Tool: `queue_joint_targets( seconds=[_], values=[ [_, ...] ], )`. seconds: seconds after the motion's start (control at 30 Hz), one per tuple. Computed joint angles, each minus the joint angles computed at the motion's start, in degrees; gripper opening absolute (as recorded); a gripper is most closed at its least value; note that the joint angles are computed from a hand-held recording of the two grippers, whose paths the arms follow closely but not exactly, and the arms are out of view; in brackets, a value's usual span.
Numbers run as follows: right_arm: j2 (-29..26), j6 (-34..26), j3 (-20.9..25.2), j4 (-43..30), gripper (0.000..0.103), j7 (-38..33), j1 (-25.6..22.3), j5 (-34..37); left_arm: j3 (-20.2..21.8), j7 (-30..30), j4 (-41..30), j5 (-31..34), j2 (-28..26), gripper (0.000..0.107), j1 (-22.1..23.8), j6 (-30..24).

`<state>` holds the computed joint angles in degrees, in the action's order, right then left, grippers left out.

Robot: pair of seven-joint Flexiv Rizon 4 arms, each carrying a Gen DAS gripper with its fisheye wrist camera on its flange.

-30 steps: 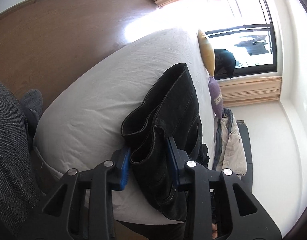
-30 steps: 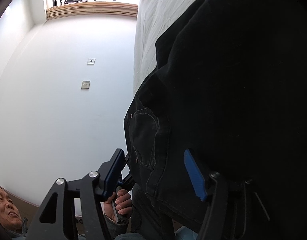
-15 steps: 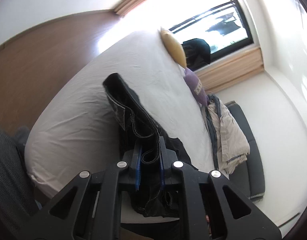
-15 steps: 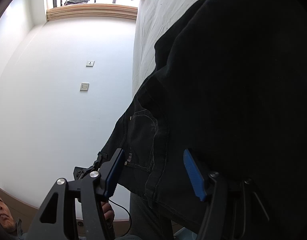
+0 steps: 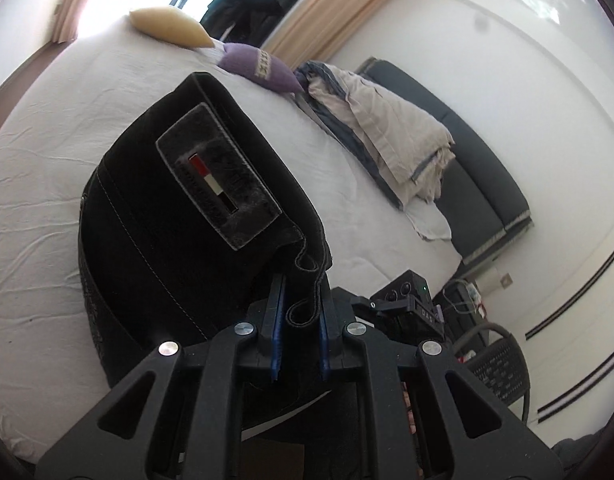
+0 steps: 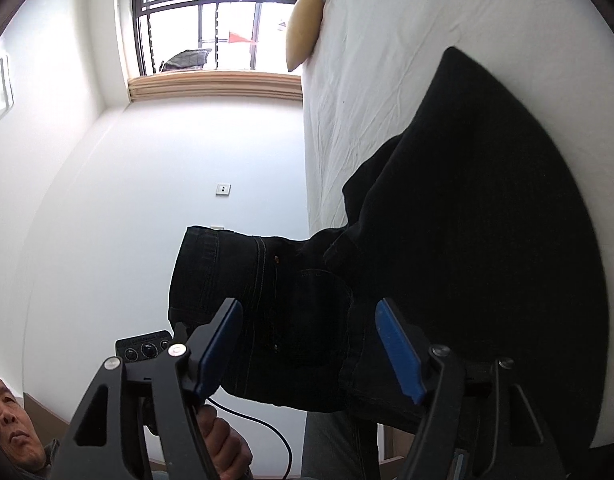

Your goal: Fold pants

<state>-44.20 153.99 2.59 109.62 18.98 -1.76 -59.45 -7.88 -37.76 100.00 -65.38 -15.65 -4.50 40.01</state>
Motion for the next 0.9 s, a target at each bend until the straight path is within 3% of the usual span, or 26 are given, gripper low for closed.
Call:
queue_joint_targets(
  seconds=[0.3, 0.43, 0.6, 0.77, 0.9],
  values=[
    [3.7, -0.2, -0.1, 7.0, 0.075, -3.2, -3.0, 6.7, -4.0, -3.3, -4.8, 15.6, -8.4, 0.012, -7.0, 1.8],
    [6.3, -3.0, -0.6, 8.4, 0.075, -4.4, -4.6, 5.5, -6.0, -2.3, -4.9, 17.5, -10.0, 0.009, -8.4, 4.0],
    [6.7, -5.6, 0.2, 7.8, 0.075, -4.2, -5.1, 4.6, -7.2, 2.4, -0.4, 16.5, -7.7, 0.009, -9.2, 6.6],
    [5.4, -6.3, -0.4, 4.6, 0.075, 0.0, -6.5, -5.1, -6.7, 4.3, 2.1, 9.4, -4.9, 0.009, -7.6, 8.8],
    [2.9, -7.0, -3.5, -2.5, 0.075, 8.3, -5.5, -16.7, -4.7, 1.3, 1.7, 8.0, -4.7, 0.009, -6.9, 11.6]
  ],
)
